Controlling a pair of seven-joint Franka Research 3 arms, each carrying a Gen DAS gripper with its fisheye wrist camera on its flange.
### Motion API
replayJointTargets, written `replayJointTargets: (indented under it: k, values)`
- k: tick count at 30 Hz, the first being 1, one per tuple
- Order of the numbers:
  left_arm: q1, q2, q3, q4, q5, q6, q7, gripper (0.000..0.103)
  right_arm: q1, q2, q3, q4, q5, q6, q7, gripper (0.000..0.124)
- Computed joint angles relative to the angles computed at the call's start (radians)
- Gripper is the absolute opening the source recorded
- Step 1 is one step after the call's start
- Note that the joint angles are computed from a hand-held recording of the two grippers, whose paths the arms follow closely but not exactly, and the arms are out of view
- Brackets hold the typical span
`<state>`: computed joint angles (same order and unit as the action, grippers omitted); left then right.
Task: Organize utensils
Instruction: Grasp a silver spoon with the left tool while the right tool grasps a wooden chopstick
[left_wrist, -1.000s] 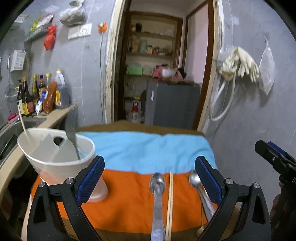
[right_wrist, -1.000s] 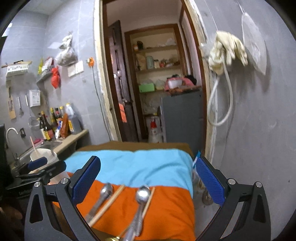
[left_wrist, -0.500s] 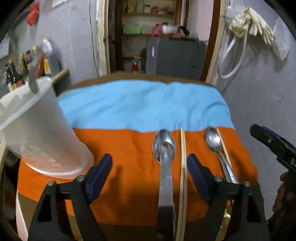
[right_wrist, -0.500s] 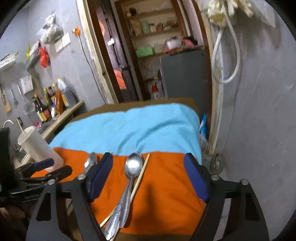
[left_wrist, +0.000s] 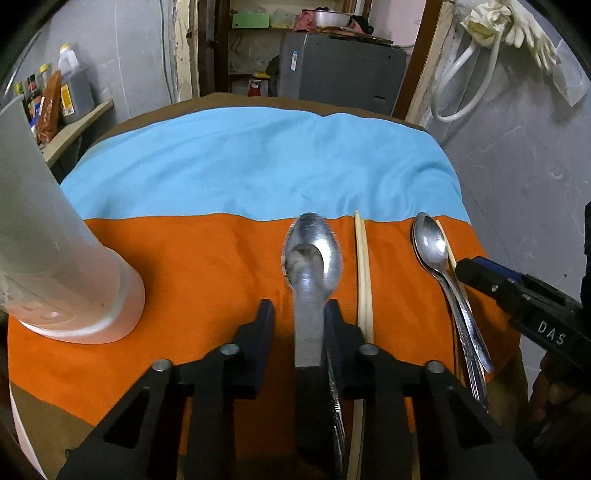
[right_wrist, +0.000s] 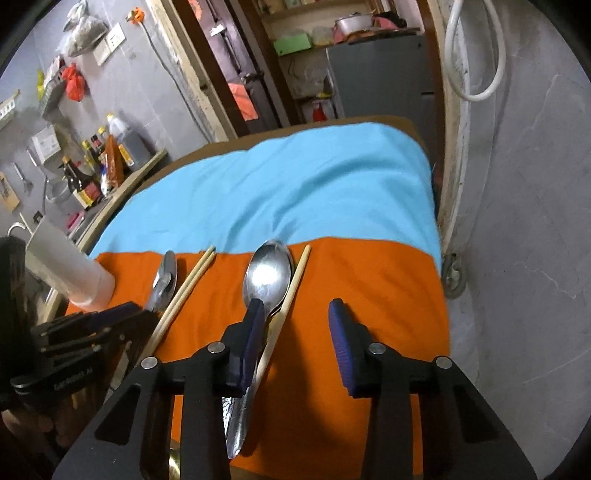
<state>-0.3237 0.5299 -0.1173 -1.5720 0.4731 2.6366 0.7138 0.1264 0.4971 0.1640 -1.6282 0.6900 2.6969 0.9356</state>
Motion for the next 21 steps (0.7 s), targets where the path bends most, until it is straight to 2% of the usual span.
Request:
replayJointTargets:
  k: [2, 8, 12, 21]
  values:
    - [0.008, 0.001, -0.009, 0.003, -0.016, 0.000, 0.011, 0.014, 0.003, 0.003, -0.004, 0.005, -0.010, -0.010, 0.006, 0.033]
    - [-0.003, -0.032, 0.008, -0.034, -0.007, 0.002, -0.049, 0.013, 0.042, 0.009, -0.047, 0.018, -0.102, -0.016, 0.075, 0.028]
    - [0.009, -0.064, -0.004, -0.070, -0.012, -0.006, -0.060, 0.013, 0.066, 0.008, -0.070, 0.019, -0.183, -0.014, 0.123, 0.027]
    - [0.057, -0.041, -0.059, -0.019, -0.130, -0.074, 0.034, 0.013, 0.084, 0.042, -0.086, 0.089, -0.283, -0.085, 0.222, 0.027]
